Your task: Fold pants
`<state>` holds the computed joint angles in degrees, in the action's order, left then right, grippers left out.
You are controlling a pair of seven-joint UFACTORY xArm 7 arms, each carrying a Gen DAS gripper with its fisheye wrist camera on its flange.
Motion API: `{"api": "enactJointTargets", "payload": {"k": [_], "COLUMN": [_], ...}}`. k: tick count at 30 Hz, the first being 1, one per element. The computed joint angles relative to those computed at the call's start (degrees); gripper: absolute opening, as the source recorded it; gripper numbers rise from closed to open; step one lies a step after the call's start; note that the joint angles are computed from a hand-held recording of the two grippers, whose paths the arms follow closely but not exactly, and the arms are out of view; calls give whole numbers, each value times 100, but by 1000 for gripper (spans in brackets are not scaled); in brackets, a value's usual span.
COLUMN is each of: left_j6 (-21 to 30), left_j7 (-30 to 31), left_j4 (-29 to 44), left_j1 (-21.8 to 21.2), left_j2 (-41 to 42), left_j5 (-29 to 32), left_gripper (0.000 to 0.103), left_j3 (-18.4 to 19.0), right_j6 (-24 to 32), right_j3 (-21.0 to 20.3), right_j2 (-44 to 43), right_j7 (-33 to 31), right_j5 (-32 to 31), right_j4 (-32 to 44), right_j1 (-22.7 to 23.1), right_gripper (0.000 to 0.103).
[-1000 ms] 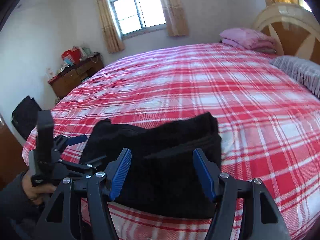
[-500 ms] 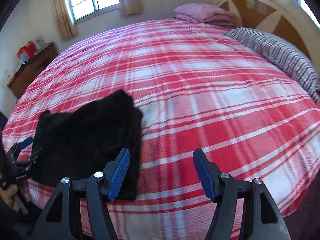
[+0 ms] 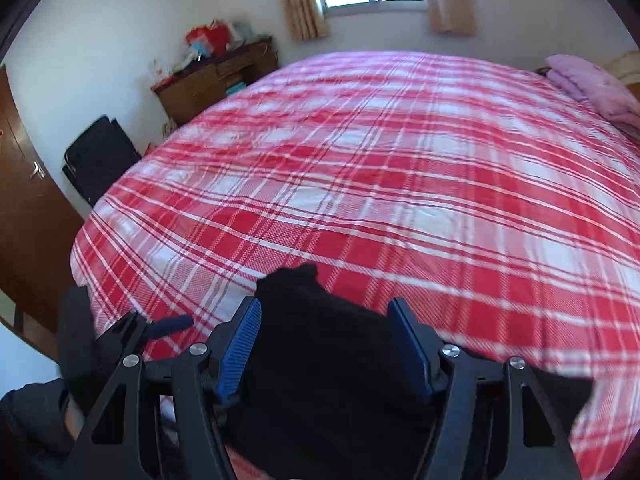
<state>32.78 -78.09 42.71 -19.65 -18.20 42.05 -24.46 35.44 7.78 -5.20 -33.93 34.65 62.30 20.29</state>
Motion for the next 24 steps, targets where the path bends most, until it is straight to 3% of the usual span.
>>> {"api": "enactJointTargets", "payload": {"k": [3,4,5,6,7,10,13,14,17,18,19,21,24], "left_j6": [-181,-244,-321,-393,-429,-380,128,310,385,339,321,358,409], "left_j7": [37,27,32,73,95,64,-6,-48,-23,-49,-56,-48,-39], "left_j4": [-122,-160,-204,-233,-256,-311,-143,-89,-93,-120,-128,-107,-93], "left_j1": [-25,-18,-9,-1,13,86,163,170,60,41,36,35,27], "left_j2": [-27,-48,-68,-77,-94,-188,-183,-171,-137,-155,-165,-165,-237], "left_j5": [-61,-78,-103,-143,-172,-189,-61,9,-13,-25,-11,47,45], "left_gripper": [103,103,103,103,103,103,103,103,103,103,103,103,103], "left_j3": [51,57,72,94,92,-4,-215,-266,-150,-109,-90,-97,-69], "right_j6": [738,1016,1315,1490,1622,1383,1156,1120,1107,953,837,662,450], "right_j3": [71,125,176,229,283,399,503,615,381,495,532,419,299], "right_j2": [845,1107,1296,1428,1505,1376,1373,1472,1884,1867,1806,1523,687], "right_j7": [176,283,402,505,514,614,463,499,923,849,717,863,105], "right_j5": [-145,-283,-477,-688,-865,-1124,-790,-812,-1615,-1529,-1292,-1074,78], "right_j4": [848,1114,1334,1464,1553,1425,1512,1594,1783,1674,1563,1271,572], "right_j1": [-24,-44,-56,-43,-26,59,64,4,375,236,135,11,-445], "right_gripper": [66,61,51,25,17,12,11,11,12,20,41,67,67]}}
